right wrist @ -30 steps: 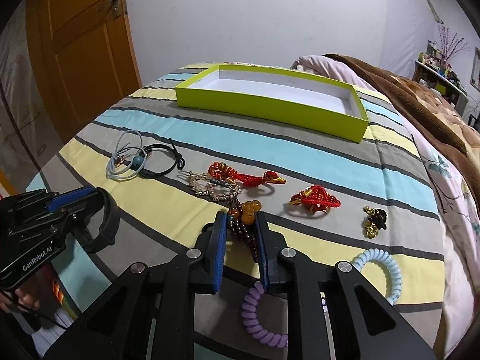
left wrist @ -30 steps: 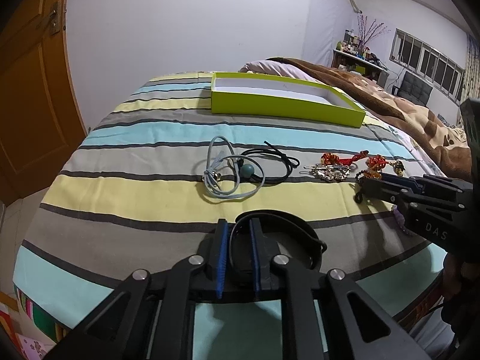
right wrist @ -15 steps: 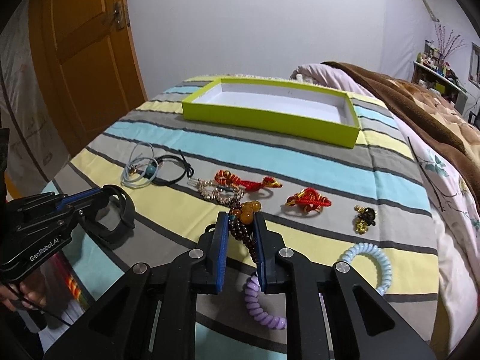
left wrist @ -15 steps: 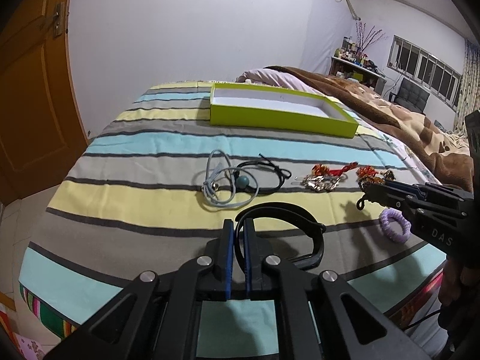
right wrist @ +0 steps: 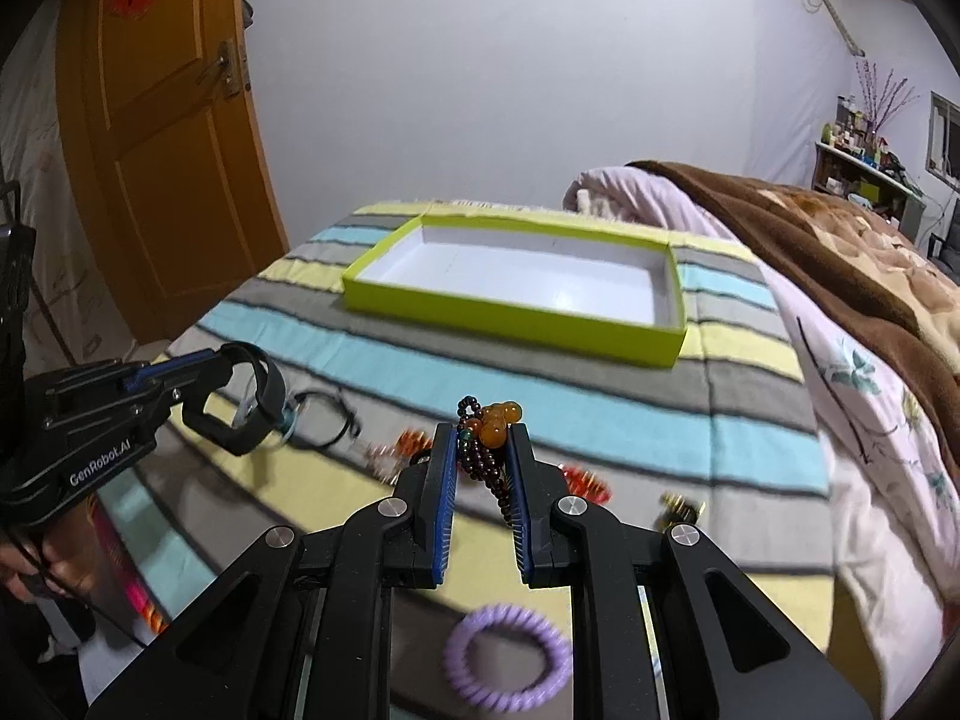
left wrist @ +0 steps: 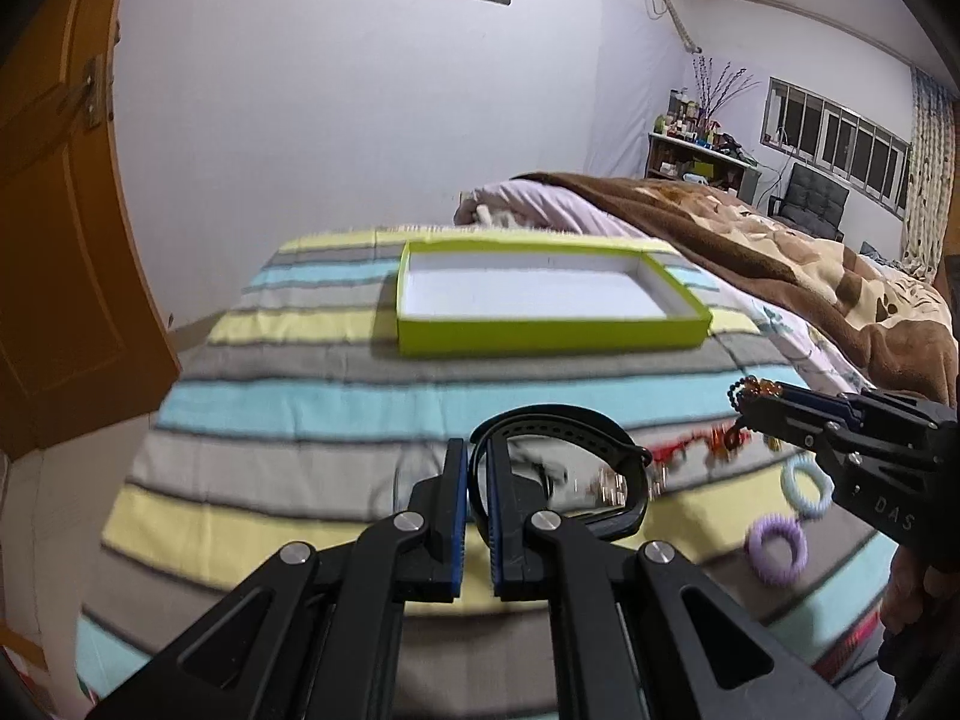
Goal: Organize jewelry
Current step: 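Carry both items into the lime-green box and open both tools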
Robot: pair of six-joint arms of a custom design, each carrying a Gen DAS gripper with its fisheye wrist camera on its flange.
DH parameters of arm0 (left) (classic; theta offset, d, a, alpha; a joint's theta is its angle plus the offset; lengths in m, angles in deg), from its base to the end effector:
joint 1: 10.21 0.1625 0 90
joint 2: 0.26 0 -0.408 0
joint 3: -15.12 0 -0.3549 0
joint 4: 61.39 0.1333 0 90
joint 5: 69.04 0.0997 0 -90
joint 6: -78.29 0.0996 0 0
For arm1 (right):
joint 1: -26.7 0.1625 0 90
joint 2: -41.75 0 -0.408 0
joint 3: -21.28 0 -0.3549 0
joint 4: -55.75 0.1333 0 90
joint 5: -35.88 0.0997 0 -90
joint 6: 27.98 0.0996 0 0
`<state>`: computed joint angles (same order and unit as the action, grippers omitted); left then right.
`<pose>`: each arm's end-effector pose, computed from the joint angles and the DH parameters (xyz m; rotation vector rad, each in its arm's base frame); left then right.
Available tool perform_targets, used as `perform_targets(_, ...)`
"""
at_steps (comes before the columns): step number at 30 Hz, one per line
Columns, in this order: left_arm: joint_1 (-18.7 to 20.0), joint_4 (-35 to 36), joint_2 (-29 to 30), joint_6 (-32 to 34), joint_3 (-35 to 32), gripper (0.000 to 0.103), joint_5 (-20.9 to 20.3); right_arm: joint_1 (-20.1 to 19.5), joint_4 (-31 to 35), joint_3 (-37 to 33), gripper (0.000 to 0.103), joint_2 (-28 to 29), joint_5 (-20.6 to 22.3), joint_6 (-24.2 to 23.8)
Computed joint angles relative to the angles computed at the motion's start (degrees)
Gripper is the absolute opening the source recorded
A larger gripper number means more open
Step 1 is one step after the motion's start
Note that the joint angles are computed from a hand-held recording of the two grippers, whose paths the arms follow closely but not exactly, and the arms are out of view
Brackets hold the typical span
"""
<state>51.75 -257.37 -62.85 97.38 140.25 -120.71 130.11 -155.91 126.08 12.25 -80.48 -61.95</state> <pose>-0.0523 -0.5132 0.2216 0.6431 2.2906 -0.9998 0.2208 -0.5421 0.0307 0.7459 -2.3006 0.9133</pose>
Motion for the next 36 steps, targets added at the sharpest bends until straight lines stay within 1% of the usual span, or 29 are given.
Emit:
perform_targets(5,0.4,1.3,2.6,2.9,-5.8,0.006,-0.4,-0.5,3.8,-5.0,0.017,-0.1,0.0,-0.7)
perform_targets(9,1.2,4.1,5.1,4.3,-11.6,0.006,-1.0,-0.9,7.5,-10.3,0.017,0.7,-0.3,-1.3)
perform_targets(14,3.2,8.7,9.1,4.7,-20.4,0.006,-2.1,-2.1,14.1,-19.4,0.017,3.0,-1.1,-1.3)
perform_targets(19,5.1,12.5,13.5,5.2,-28.7,0.006,-2.7,-3.6,20.3,-28.0,0.017,5.8,-0.8,-1.0)
perform_targets(22,6.0,14.7,16.6,6.0,-33.8,0.006,-2.3,-4.4,24.4,-33.1,0.017,7.5,-0.5,-0.3)
perform_targets(28,7.4,19.1,21.5,7.2,-41.7,0.006,-0.7,-6.2,32.6,-43.0,0.017,11.6,-1.2,1.9)
perform_targets(32,8.3,22.5,23.9,6.6,-45.8,0.006,0.2,-7.0,36.0,-47.3,0.017,13.4,-1.9,3.0)
perform_targets(36,9.0,25.1,25.6,5.7,-48.6,0.007,1.0,-7.1,38.4,-50.1,0.017,14.8,-2.7,3.0)
